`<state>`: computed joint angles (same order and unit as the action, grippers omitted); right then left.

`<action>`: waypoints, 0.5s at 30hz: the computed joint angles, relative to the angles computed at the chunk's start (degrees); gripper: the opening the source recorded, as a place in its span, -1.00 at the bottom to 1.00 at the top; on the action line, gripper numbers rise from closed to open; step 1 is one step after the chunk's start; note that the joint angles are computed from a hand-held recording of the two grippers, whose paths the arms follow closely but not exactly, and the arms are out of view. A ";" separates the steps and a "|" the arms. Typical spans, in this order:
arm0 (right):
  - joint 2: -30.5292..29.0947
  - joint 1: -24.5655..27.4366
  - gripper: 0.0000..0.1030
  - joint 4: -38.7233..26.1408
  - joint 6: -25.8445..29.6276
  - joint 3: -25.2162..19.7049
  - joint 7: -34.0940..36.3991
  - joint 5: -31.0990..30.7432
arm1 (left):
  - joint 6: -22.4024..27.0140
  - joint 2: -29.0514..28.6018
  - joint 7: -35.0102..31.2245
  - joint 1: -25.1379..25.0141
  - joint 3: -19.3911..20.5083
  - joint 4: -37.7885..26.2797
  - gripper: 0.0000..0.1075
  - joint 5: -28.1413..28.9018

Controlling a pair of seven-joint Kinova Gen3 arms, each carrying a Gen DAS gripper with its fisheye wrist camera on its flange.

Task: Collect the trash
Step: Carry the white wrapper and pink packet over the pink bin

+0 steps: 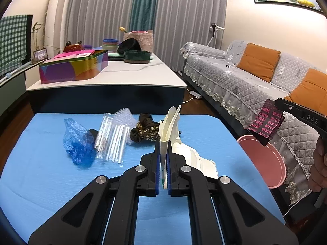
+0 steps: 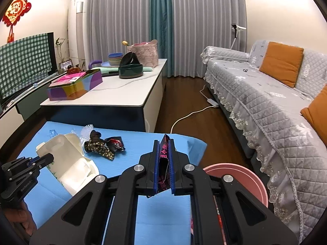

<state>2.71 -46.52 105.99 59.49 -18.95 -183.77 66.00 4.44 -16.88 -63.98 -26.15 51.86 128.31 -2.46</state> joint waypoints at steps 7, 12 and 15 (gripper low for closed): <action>-2.46 0.42 -0.83 2.19 2.76 -0.99 -1.33 -0.46 | -0.21 -0.20 -0.14 0.27 1.74 -0.86 -0.91 0.29; -4.60 1.65 -0.82 3.75 4.08 -2.15 -2.49 -0.36 | -0.16 0.21 -0.20 -2.81 6.25 -1.87 -0.91 0.56; -5.52 2.38 -0.82 4.68 4.82 -2.94 -2.91 -0.45 | -0.04 -0.02 -0.09 -4.43 9.03 -2.57 -0.91 0.98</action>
